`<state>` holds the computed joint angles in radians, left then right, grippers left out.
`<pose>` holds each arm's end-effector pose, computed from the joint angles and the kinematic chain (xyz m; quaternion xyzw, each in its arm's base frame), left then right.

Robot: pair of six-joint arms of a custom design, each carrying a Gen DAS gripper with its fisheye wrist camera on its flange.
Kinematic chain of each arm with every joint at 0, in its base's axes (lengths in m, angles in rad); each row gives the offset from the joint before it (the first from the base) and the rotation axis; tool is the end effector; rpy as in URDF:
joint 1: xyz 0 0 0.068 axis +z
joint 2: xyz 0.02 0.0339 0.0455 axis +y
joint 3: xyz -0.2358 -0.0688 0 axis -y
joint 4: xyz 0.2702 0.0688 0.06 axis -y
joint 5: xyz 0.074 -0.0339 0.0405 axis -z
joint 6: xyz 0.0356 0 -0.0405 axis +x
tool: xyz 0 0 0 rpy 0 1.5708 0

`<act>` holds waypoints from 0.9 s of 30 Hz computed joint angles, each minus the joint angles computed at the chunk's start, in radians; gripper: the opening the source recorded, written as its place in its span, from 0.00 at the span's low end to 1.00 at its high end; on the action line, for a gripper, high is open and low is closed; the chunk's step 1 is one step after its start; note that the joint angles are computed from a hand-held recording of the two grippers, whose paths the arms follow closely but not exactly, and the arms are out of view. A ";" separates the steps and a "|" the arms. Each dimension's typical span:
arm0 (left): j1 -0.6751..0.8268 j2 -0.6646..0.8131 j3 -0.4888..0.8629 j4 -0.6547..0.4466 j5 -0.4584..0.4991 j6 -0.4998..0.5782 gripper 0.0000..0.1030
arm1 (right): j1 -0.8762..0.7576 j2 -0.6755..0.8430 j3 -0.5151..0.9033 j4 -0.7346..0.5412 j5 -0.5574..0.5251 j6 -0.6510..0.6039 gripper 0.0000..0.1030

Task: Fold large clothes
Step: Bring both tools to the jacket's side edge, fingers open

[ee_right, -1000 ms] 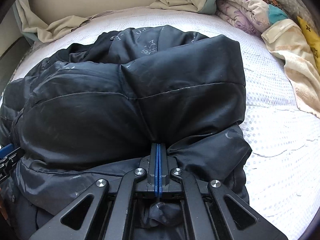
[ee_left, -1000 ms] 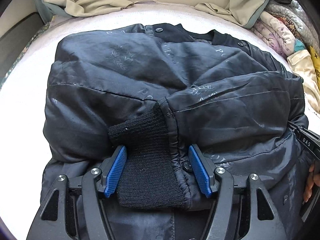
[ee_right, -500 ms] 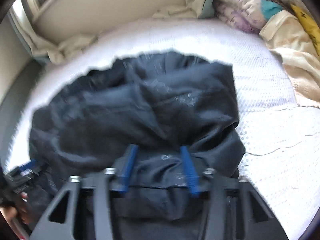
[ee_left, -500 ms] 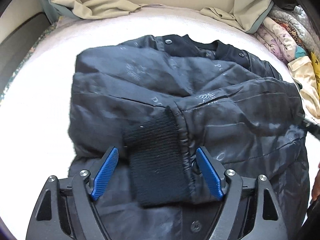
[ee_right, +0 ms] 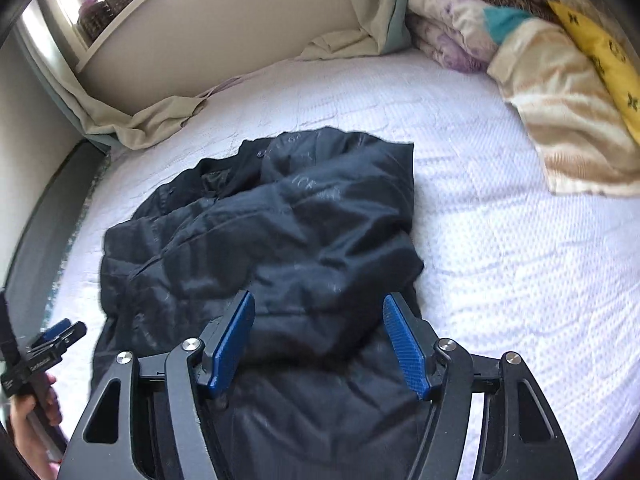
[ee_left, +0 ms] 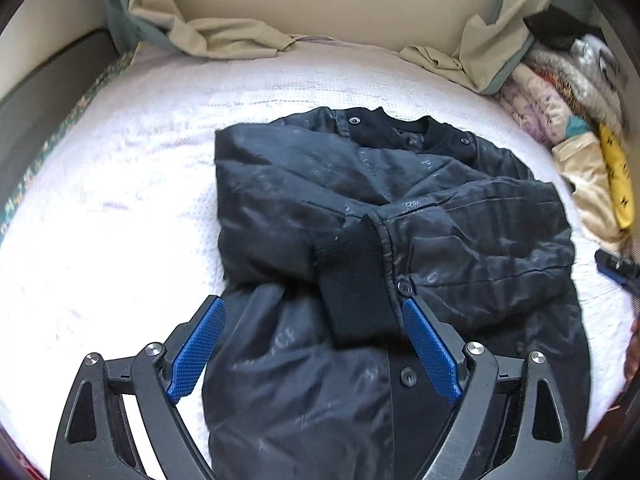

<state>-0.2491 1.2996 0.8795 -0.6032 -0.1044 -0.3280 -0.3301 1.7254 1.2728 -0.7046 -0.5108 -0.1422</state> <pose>0.2771 -0.0667 0.1918 -0.0520 0.9601 -0.0287 0.2731 0.3536 -0.1027 0.1861 0.0372 0.9476 0.1939 0.2510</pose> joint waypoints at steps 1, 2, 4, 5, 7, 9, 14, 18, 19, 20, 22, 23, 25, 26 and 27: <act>0.017 -0.021 -0.007 -0.016 0.024 0.000 0.89 | -0.020 -0.009 -0.001 -0.026 -0.015 -0.014 0.64; 0.024 -0.032 -0.012 -0.026 0.037 -0.001 0.89 | -0.028 -0.008 0.006 -0.038 -0.021 -0.012 0.64; 0.043 -0.064 -0.022 -0.051 0.075 -0.001 0.89 | -0.067 -0.025 0.004 -0.087 -0.056 -0.029 0.65; 0.054 -0.086 -0.028 -0.066 0.098 -0.001 0.89 | -0.078 -0.035 -0.002 -0.103 -0.073 -0.027 0.66; 0.077 -0.137 -0.042 -0.093 0.146 0.006 0.89 | -0.106 -0.057 -0.009 -0.147 -0.089 -0.041 0.67; 0.096 -0.176 -0.051 -0.117 0.175 0.018 0.89 | -0.130 -0.104 -0.040 -0.180 -0.084 -0.058 0.67; 0.170 -0.289 -0.102 -0.191 0.262 0.050 0.89 | -0.235 -0.194 -0.118 -0.356 -0.117 -0.204 0.67; 0.274 -0.375 -0.194 -0.264 0.390 0.065 0.89 | -0.381 -0.211 -0.174 -0.492 -0.159 -0.365 0.67; 0.305 -0.389 -0.222 -0.296 0.423 0.073 0.89 | -0.421 -0.203 -0.189 -0.516 -0.166 -0.401 0.67; 0.329 -0.394 -0.236 -0.316 0.447 0.084 0.89 | -0.448 -0.195 -0.200 -0.528 -0.164 -0.427 0.67; 0.379 -0.443 -0.298 -0.361 0.502 0.105 0.89 | -0.499 -0.164 -0.223 -0.552 -0.137 -0.470 0.67; 0.400 -0.461 -0.322 -0.380 0.523 0.115 0.89 | -0.515 -0.144 -0.228 -0.570 -0.127 -0.485 0.67; 0.451 -0.511 -0.384 -0.419 0.571 0.133 0.89 | -0.544 -0.084 -0.225 -0.634 -0.124 -0.551 0.67; 0.471 -0.539 -0.412 -0.435 0.584 0.139 0.89 | -0.556 -0.066 -0.229 -0.652 -0.123 -0.576 0.67; 0.486 -0.557 -0.432 -0.446 0.591 0.141 0.89 | -0.562 -0.060 -0.236 -0.655 -0.116 -0.585 0.67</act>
